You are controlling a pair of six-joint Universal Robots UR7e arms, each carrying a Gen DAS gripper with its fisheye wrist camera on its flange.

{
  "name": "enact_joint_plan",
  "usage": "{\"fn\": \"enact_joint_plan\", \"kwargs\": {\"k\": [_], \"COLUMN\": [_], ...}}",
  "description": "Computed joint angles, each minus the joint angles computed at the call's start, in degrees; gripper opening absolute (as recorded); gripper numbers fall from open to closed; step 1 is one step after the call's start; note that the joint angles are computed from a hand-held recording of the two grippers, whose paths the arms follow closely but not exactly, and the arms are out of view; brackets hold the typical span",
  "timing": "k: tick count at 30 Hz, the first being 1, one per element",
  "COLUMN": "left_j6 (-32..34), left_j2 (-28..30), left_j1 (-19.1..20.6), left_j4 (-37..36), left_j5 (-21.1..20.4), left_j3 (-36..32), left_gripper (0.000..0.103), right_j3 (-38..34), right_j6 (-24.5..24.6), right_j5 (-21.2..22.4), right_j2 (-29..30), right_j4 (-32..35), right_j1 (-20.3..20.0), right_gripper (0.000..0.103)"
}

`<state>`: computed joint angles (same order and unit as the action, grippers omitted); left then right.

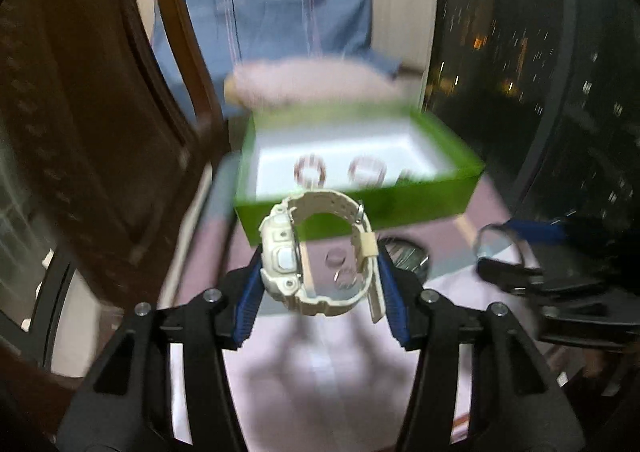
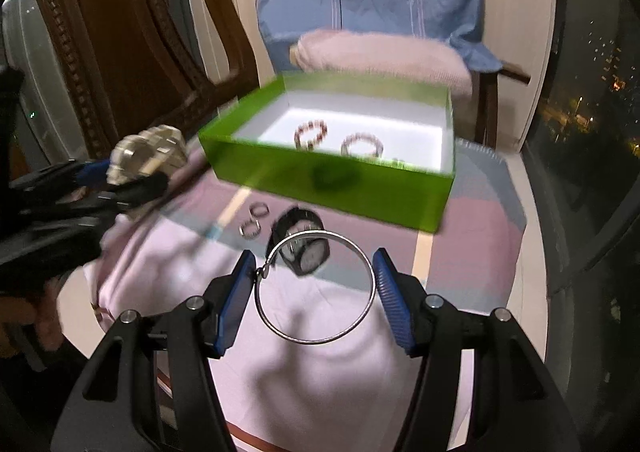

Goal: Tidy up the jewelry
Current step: 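Lift the white watch with the left tool over the box while the right tool carries the bangle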

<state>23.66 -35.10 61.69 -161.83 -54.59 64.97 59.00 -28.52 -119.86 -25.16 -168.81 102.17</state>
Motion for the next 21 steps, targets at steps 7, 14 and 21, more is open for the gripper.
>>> {"fn": "enact_joint_plan", "kwargs": {"k": [7, 14, 21], "left_j6": [-0.2, -1.8, -1.8], "left_j2": [-0.7, 1.5, 1.7], "left_j1": [0.3, 0.8, 0.9], "left_j4": [-0.8, 4.0, 4.2], "left_j5": [-1.3, -1.1, -1.0], "left_j3": [0.6, -2.6, -2.5], "left_gripper": [0.053, 0.053, 0.053], "right_j3": [3.5, 2.1, 2.1], "right_j6": [-1.3, -0.5, -0.6], "right_j5": [1.3, 0.2, 0.1], "right_j2": [-1.5, -0.8, -0.7], "right_j4": [-7.8, -7.3, -8.5], "right_j1": [1.0, 0.7, 0.7], "right_gripper": [0.059, 0.059, 0.059]}}
